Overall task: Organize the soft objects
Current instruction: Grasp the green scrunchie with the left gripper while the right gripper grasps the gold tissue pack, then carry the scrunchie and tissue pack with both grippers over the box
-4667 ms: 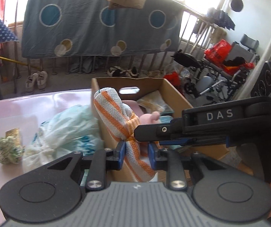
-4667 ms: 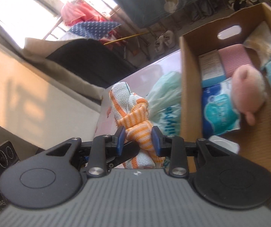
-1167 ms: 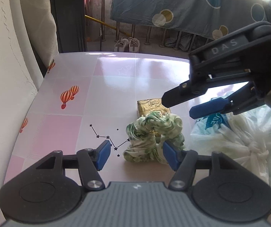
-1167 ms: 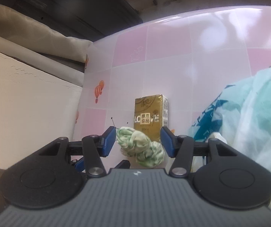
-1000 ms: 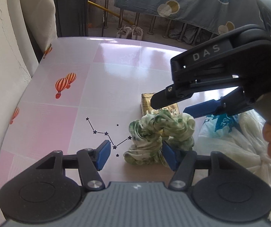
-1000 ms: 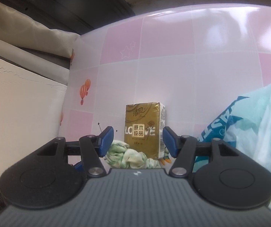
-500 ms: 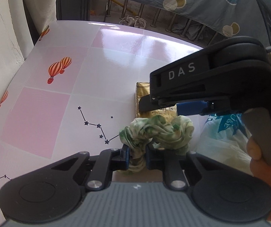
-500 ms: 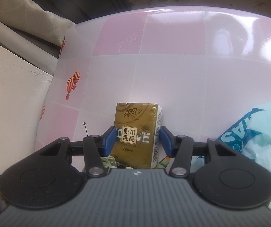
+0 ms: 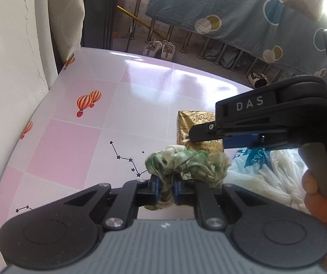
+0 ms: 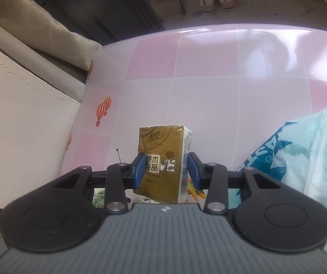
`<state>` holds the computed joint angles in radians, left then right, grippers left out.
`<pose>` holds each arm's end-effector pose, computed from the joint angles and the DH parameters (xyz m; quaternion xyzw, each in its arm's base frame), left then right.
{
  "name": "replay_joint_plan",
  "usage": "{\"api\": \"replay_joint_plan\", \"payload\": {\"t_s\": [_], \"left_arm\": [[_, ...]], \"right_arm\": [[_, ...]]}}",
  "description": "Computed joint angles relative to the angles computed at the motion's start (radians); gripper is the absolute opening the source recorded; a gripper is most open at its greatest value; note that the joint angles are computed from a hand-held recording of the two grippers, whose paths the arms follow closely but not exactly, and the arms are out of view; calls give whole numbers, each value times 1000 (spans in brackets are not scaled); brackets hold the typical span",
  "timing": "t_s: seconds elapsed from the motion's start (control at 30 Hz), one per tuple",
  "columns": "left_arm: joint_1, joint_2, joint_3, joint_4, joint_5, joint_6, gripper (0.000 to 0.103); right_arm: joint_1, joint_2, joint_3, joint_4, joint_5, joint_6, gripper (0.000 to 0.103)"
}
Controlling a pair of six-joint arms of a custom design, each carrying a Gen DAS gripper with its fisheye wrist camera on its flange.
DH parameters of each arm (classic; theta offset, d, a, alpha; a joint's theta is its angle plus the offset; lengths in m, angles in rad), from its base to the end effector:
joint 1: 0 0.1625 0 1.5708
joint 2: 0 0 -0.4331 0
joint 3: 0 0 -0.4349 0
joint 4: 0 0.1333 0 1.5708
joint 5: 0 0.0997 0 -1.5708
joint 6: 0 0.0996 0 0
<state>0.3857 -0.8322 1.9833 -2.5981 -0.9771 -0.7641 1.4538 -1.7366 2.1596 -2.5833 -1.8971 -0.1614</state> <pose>-0.4455 -0.3849 -0.0087 0.2171 0.9296 -0.2084 0.2129 0.0469 -0.4691 0.3881 -0.0262 -0.9450 0.2623 0.1937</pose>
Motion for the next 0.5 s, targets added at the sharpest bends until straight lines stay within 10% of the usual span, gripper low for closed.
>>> {"api": "replay_joint_plan", "payload": {"t_s": [0.5], "left_arm": [[-153, -119, 47, 21, 44, -44, 12]], "right_arm": [[77, -294, 61, 130, 46, 7, 38]]}}
